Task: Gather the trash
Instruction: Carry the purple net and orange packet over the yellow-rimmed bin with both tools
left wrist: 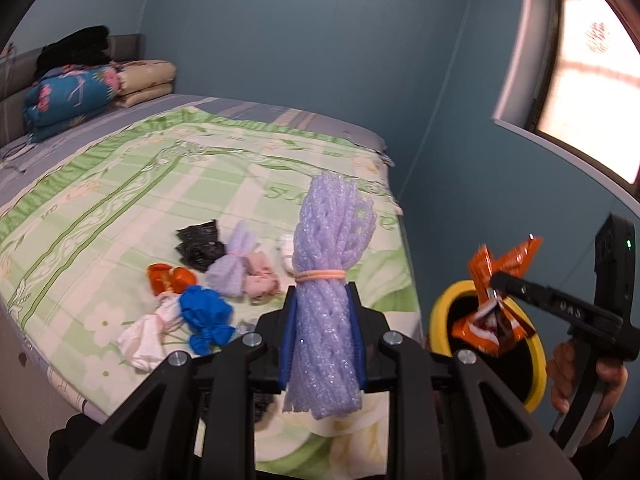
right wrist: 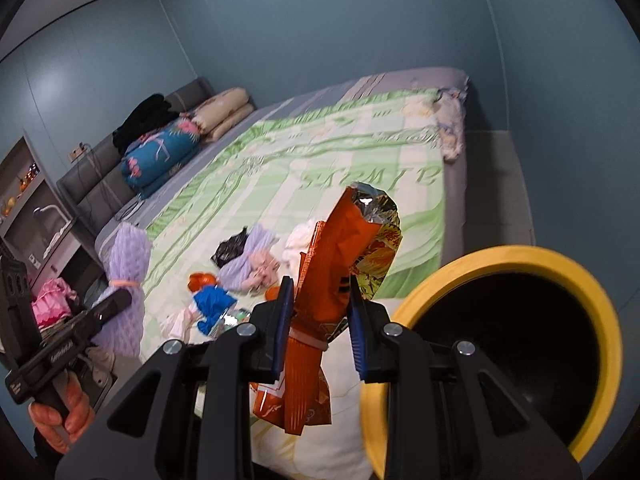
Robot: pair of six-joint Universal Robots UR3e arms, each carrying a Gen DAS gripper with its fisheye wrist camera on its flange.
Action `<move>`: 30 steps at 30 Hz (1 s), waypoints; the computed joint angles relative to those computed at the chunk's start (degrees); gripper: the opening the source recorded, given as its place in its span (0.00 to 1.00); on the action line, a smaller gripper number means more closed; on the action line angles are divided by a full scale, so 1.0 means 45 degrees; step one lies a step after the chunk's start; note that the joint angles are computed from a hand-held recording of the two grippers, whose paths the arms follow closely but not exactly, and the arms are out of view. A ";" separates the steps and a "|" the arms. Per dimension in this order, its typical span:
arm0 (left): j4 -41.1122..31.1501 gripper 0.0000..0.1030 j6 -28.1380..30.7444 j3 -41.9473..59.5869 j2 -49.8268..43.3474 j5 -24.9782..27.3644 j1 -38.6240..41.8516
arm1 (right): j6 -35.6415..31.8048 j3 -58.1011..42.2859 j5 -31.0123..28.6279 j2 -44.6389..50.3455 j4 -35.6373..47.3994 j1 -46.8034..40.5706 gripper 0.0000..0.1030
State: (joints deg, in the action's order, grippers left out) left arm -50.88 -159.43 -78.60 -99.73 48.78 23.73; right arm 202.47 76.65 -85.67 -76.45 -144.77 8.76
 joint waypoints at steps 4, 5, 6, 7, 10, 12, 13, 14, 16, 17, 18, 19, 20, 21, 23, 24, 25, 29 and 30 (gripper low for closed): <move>-0.0431 0.21 0.0457 0.0030 0.0385 0.0027 -0.0604 | -0.0025 0.0505 -0.0399 -0.0654 -0.0227 -0.0314 0.24; -0.0545 0.21 0.0544 0.0064 0.0427 -0.0008 -0.0671 | -0.0036 0.0634 -0.0573 -0.0833 -0.0247 -0.0364 0.24; -0.0695 0.21 0.0610 0.0143 0.0445 -0.0030 -0.0782 | -0.0064 0.0761 -0.0721 -0.1001 -0.0275 -0.0435 0.24; -0.0959 0.21 0.0675 0.0306 0.0434 -0.0087 -0.0927 | -0.0089 0.0938 -0.0896 -0.1226 -0.0311 -0.0523 0.24; -0.1581 0.21 0.0814 0.0730 0.0331 -0.0156 -0.1318 | -0.0152 0.1321 -0.1452 -0.1701 -0.0345 -0.0686 0.24; -0.1851 0.21 0.0815 0.1078 0.0134 -0.0037 -0.1653 | -0.0202 0.1638 -0.1864 -0.2034 -0.0396 -0.0740 0.24; -0.2023 0.21 0.0857 0.1281 0.0012 0.0044 -0.1848 | -0.0218 0.1795 -0.2037 -0.2198 -0.0446 -0.0804 0.24; -0.2137 0.21 0.0855 0.1533 -0.0164 0.0184 -0.2071 | -0.0222 0.1882 -0.2134 -0.2294 -0.0473 -0.0864 0.24; -0.2462 0.21 0.0928 0.2048 -0.0492 0.0454 -0.2521 | -0.0260 0.2121 -0.2303 -0.2565 -0.0488 -0.1037 0.24; -0.2548 0.21 0.0915 0.2243 -0.0653 0.0560 -0.2683 | -0.0241 0.2172 -0.2405 -0.2630 -0.0469 -0.1066 0.24; -0.2745 0.21 0.0942 0.2475 -0.0808 0.0632 -0.2837 | -0.0239 0.2237 -0.2438 -0.2751 -0.0405 -0.1187 0.24; -0.3038 0.21 0.0974 0.2838 -0.1038 0.0696 -0.3047 | -0.0208 0.2341 -0.2487 -0.2880 -0.0367 -0.1333 0.24; -0.3261 0.21 0.0980 0.3173 -0.1264 0.0772 -0.3261 | -0.0149 0.2443 -0.2539 -0.2981 -0.0358 -0.1456 0.24; -0.3366 0.21 0.0963 0.3400 -0.1428 0.0840 -0.3425 | -0.0100 0.2520 -0.2585 -0.3012 -0.0390 -0.1524 0.24; -0.3549 0.21 0.0948 0.3876 -0.1787 0.1043 -0.3874 | -0.0104 0.2766 -0.2706 -0.3185 -0.0435 -0.1725 0.24; -0.3609 0.21 0.0936 0.4043 -0.1925 0.1131 -0.4067 | -0.0089 0.2835 -0.2867 -0.3211 -0.0460 -0.1726 0.24; -0.3794 0.21 0.0945 0.4338 -0.2147 0.1209 -0.4294 | -0.0058 0.2898 -0.3120 -0.3221 -0.0452 -0.1676 0.24; -0.4065 0.21 0.0996 0.4987 -0.2728 0.1548 -0.5128 | -0.0055 0.3115 -0.2903 -0.3264 -0.0451 -0.1980 0.24; -0.4085 0.21 0.1049 0.5045 -0.2812 0.1643 -0.5274 | -0.0041 0.3202 -0.2848 -0.3276 -0.0481 -0.2048 0.24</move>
State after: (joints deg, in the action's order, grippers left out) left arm -69.26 -154.71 -55.90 -112.39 56.18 0.00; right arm 202.29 91.05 -98.48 -91.19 -146.93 -0.46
